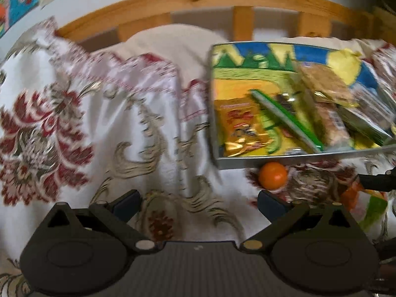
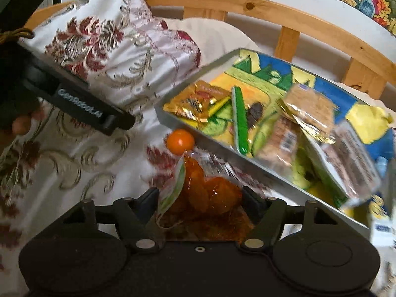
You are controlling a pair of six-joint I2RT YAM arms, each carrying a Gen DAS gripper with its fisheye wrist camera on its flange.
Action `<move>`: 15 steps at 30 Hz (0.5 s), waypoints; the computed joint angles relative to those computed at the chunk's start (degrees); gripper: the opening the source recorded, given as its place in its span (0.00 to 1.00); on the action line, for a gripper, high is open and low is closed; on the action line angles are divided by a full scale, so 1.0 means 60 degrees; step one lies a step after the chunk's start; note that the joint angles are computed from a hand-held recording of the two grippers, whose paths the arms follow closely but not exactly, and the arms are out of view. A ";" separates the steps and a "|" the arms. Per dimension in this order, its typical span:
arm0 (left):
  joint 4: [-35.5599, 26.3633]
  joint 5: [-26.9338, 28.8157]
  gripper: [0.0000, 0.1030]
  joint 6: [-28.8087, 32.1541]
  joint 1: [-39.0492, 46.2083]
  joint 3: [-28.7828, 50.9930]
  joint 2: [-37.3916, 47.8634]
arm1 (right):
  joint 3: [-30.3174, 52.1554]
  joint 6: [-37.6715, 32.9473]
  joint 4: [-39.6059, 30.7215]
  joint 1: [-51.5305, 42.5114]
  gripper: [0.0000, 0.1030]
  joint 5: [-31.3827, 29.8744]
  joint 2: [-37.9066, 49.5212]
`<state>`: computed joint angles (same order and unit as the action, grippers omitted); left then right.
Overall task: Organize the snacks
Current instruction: 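Close the right tool on the candy packet while the left tool grips the mandarin orange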
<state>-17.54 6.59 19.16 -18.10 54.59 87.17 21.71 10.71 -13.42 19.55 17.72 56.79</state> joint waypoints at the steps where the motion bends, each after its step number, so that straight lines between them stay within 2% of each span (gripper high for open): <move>1: 0.0130 0.0216 0.99 0.0117 -0.0044 -0.0164 -0.0113 | 0.0076 0.0144 -0.0636 0.0108 0.71 0.0094 -0.0328; 5: 0.0340 0.1336 0.99 0.0000 -0.0056 -0.0467 -0.0142 | 0.0308 0.0785 -0.2753 0.0676 0.71 0.0513 -0.1381; 8: 0.0913 0.2154 0.99 -0.0474 0.0054 -0.0736 0.0018 | 0.0398 0.1269 -0.3635 0.1076 0.71 0.0789 -0.1844; 11: 0.1454 0.2090 0.99 -0.0256 -0.0188 -0.0907 0.0318 | 0.0377 0.1721 -0.3673 0.1091 0.71 0.0763 -0.1923; 15: 0.2465 0.1752 0.99 -0.0060 -0.0539 -0.1129 0.0893 | 0.0265 0.1458 -0.2875 0.0752 0.71 0.0485 -0.1516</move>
